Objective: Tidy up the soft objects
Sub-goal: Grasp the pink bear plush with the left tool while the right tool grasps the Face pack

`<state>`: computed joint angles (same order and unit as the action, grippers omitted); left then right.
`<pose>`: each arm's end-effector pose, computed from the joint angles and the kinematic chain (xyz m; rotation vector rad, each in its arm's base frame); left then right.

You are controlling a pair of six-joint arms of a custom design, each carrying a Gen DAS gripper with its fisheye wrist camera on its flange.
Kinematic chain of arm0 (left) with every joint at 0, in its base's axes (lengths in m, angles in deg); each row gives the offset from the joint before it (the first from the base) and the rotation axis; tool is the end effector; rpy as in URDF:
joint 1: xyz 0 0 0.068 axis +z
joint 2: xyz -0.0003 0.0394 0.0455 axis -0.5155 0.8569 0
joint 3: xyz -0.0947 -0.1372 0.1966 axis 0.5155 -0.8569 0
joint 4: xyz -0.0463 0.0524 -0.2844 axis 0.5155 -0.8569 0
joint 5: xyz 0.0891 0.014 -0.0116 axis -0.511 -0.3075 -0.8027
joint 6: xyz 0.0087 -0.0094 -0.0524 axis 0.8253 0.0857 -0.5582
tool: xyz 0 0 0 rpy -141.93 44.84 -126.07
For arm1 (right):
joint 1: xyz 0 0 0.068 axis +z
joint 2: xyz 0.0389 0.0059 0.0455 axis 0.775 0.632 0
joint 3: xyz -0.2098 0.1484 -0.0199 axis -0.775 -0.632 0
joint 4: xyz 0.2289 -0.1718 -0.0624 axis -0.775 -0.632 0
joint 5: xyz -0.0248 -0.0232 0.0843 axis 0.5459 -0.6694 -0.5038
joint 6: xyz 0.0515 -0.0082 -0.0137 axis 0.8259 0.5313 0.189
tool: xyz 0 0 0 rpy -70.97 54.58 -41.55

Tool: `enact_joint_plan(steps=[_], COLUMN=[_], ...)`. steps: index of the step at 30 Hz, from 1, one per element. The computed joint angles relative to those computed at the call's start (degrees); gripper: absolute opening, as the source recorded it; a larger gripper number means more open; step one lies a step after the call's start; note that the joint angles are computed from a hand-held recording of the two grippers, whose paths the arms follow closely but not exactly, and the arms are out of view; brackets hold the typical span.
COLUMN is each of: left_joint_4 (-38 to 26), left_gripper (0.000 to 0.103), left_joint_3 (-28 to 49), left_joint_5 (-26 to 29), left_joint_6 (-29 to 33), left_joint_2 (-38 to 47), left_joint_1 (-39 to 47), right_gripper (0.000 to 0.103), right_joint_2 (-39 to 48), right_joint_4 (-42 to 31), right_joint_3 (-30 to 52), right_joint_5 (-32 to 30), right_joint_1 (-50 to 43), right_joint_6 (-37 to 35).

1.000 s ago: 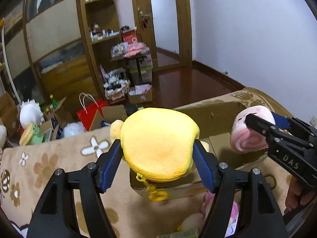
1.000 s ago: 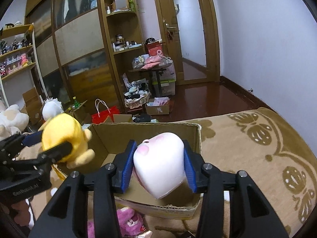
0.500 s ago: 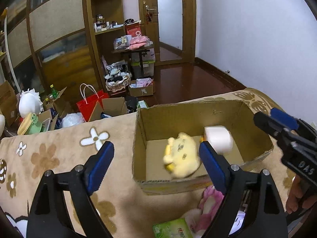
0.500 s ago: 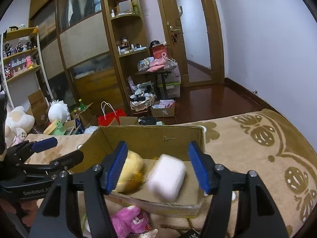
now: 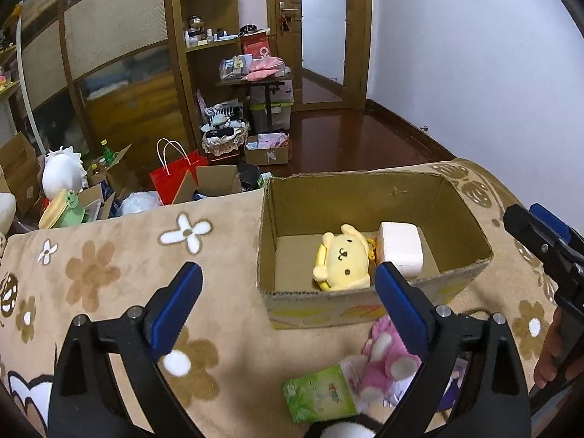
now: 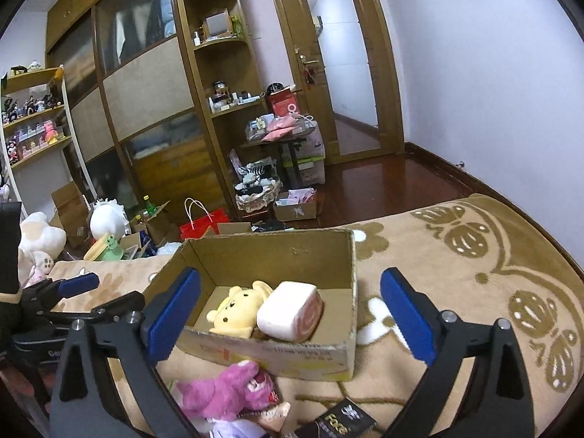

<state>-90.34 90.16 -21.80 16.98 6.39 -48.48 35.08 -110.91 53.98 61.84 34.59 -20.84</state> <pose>0.2409 -0.0749 0.2073 0.3394 2.3030 -0.1304 0.1760 -0.0412 0.2126 0.2211 2.1039 0.1661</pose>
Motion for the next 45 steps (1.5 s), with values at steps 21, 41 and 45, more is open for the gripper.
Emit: enact_joint_plan(steps=[21, 41, 45], left_joint_4=[-13.4, -5.1, -4.5], left_gripper=[0.095, 0.095, 0.095], left_joint_3=[-2.5, -0.8, 0.1], left_joint_5=[2.2, -0.8, -0.7], left_joint_6=[-0.4, -1.0, -1.2], left_joint_2=[-9.9, 2.6, 5.1], left_joint_1=[-2.1, -9.5, -10.1], right_gripper=[0.103, 0.103, 0.103], right_joint_2=[-9.8, 6.1, 8.9], right_joint_4=[-18.0, -10.2, -8.6], right_joint_3=[-0.3, -2.2, -2.4], right_joint_5=[-2.9, -1.0, -0.2], right_joint_1=[-5.9, -5.0, -4.1], right_joint_6=[-3.3, -0.9, -0.3])
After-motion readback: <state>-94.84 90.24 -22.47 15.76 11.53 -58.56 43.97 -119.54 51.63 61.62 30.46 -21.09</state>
